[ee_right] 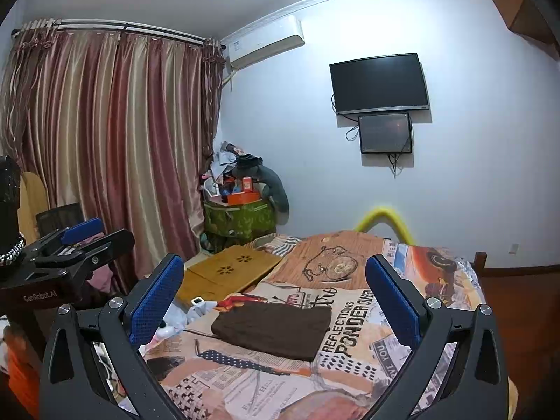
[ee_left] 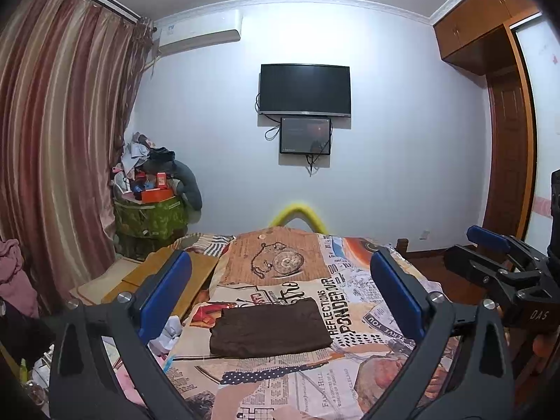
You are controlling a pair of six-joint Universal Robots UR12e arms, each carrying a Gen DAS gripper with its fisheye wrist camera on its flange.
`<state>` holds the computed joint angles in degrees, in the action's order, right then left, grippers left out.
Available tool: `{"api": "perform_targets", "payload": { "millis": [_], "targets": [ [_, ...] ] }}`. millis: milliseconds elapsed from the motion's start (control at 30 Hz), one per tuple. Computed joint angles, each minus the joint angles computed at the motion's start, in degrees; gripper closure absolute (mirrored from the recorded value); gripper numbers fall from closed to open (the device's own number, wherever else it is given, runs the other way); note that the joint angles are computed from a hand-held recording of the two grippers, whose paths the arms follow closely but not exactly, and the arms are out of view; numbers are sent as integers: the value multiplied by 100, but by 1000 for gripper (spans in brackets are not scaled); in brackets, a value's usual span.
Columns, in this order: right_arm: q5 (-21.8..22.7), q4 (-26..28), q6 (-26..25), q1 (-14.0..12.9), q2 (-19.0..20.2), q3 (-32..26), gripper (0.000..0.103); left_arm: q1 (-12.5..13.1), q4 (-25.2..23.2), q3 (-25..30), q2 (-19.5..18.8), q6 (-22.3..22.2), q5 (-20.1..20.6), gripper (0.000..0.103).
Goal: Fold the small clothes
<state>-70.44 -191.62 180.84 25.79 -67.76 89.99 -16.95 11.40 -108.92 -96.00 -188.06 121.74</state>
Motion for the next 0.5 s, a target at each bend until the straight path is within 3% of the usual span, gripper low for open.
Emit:
{"api": "perform_targets", "payload": {
  "millis": [500],
  "targets": [
    [-72, -75, 50, -3, -51, 59, 0, 54, -23, 16, -25, 9, -46, 0]
  ]
}}
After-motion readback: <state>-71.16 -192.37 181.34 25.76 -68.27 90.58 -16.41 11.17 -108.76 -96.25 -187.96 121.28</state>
